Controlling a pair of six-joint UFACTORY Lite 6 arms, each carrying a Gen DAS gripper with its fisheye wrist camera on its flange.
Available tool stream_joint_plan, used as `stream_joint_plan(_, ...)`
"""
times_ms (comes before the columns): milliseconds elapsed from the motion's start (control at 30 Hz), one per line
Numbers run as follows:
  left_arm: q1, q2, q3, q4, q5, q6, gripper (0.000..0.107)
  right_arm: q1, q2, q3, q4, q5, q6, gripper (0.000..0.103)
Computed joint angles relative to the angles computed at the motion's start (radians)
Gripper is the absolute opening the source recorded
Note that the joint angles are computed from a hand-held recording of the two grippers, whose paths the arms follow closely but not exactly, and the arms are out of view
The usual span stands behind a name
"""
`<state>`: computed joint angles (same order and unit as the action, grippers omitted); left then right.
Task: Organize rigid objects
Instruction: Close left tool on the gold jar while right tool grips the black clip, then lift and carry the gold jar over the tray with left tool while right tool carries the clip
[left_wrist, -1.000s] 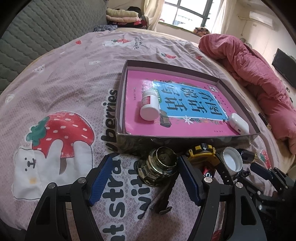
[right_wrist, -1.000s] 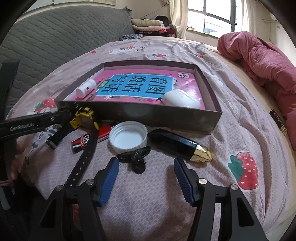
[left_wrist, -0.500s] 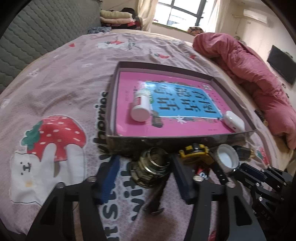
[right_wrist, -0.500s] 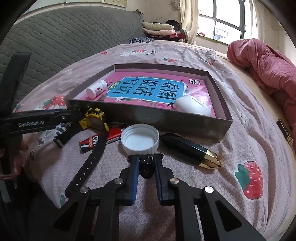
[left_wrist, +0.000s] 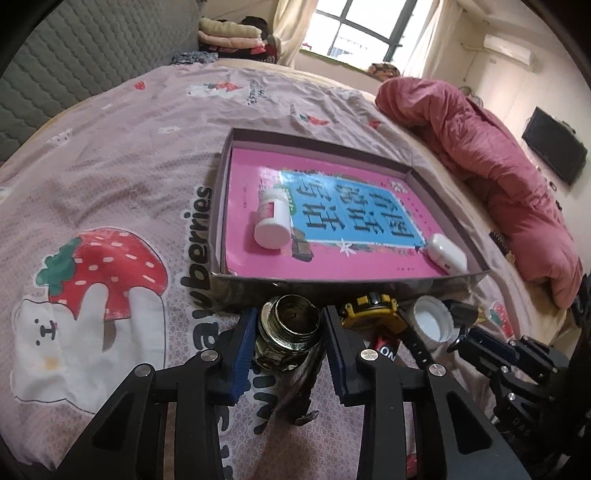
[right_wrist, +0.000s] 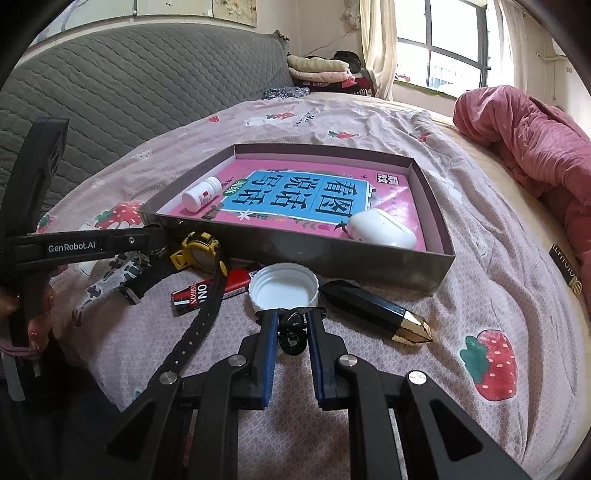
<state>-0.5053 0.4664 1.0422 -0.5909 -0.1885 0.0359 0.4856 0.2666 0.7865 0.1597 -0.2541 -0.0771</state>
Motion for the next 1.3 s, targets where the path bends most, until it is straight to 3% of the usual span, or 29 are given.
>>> stream_joint_plan(400,-0.029,-0.134,-0.118,-0.133,-0.085,0.107,0.036,-0.02,-0.068,-0.036,-0.078,0.004,0.09,0.017)
stream_joint_plan(700,-0.076,-0.224,-0.182,-0.257,-0.15,0.21,0.036,-0.021,-0.129,-0.064,-0.038,-0.003,0.064,0.017)
stream_joint_plan(1100,-0.131,-0.28,-0.151,-0.456,-0.171,0.399,0.036,-0.01,-0.225,-0.094,0.011,-0.014,0.033,0.017)
stream_joint_plan(1300,-0.127,-0.235,-0.08,-0.468,-0.154,0.394,0.036,-0.01,-0.264,-0.099,0.013,-0.022,0.033,0.017)
